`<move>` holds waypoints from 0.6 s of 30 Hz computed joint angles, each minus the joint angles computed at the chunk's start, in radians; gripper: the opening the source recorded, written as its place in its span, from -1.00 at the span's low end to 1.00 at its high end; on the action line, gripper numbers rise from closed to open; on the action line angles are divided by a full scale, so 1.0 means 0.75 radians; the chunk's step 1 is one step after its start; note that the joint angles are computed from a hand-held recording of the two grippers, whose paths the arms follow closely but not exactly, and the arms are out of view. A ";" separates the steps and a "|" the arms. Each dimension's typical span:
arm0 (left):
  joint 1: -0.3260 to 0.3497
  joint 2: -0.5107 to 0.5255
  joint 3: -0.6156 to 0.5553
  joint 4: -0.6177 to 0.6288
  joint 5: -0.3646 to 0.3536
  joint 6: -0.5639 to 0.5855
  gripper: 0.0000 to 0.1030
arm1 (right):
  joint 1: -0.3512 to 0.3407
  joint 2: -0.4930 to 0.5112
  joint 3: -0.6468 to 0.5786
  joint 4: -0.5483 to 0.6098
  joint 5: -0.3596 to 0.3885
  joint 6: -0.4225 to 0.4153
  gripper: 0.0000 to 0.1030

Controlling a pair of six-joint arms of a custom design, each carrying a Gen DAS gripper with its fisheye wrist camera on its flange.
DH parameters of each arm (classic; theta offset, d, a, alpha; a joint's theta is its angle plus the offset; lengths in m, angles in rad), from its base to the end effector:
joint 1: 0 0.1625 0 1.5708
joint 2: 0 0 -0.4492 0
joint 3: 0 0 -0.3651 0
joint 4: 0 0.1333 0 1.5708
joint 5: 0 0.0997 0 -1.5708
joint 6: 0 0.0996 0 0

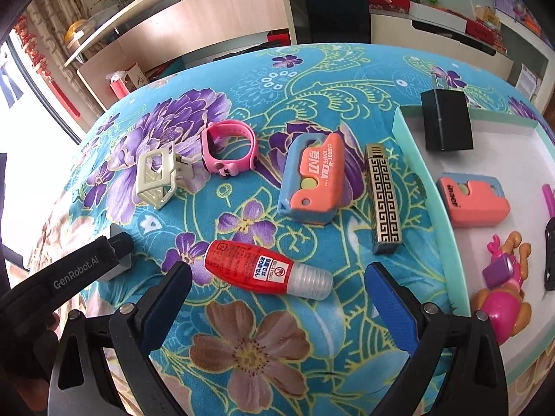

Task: Organize rigid objects
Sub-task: 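Lift the white cube with the left tool while the right tool grasps the red glue tube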

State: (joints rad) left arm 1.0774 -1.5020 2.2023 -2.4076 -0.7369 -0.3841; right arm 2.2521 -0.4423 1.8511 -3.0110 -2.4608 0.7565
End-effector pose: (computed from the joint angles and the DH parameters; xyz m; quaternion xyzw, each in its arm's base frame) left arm -0.0156 -0.4662 0.3226 0.0222 0.9123 -0.2281 0.3393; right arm 0.4002 -0.4048 -0.0651 -0.0407 -0.9016 0.2941 0.3146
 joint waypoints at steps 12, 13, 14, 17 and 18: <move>-0.003 0.002 0.004 0.002 0.010 -0.002 0.23 | 0.012 0.053 -0.060 0.080 -0.098 0.109 0.66; -0.004 0.002 0.005 0.002 0.012 -0.002 0.23 | 0.012 0.052 -0.056 0.069 -0.097 0.106 0.60; -0.005 0.004 0.006 0.002 0.014 -0.002 0.23 | 0.013 0.051 -0.053 0.062 -0.098 0.104 0.53; -0.011 0.008 0.012 -0.017 0.024 0.009 0.23 | 0.009 0.046 -0.039 0.028 -0.082 0.098 0.52; -0.009 0.006 0.013 -0.031 0.020 0.011 0.23 | 0.009 0.045 -0.035 0.018 -0.079 0.096 0.52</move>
State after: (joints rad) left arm 1.0703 -1.4973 2.2120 -2.4306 -0.7216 -0.3757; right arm 2.2590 -0.4083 1.8247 -2.9973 -2.5203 0.8286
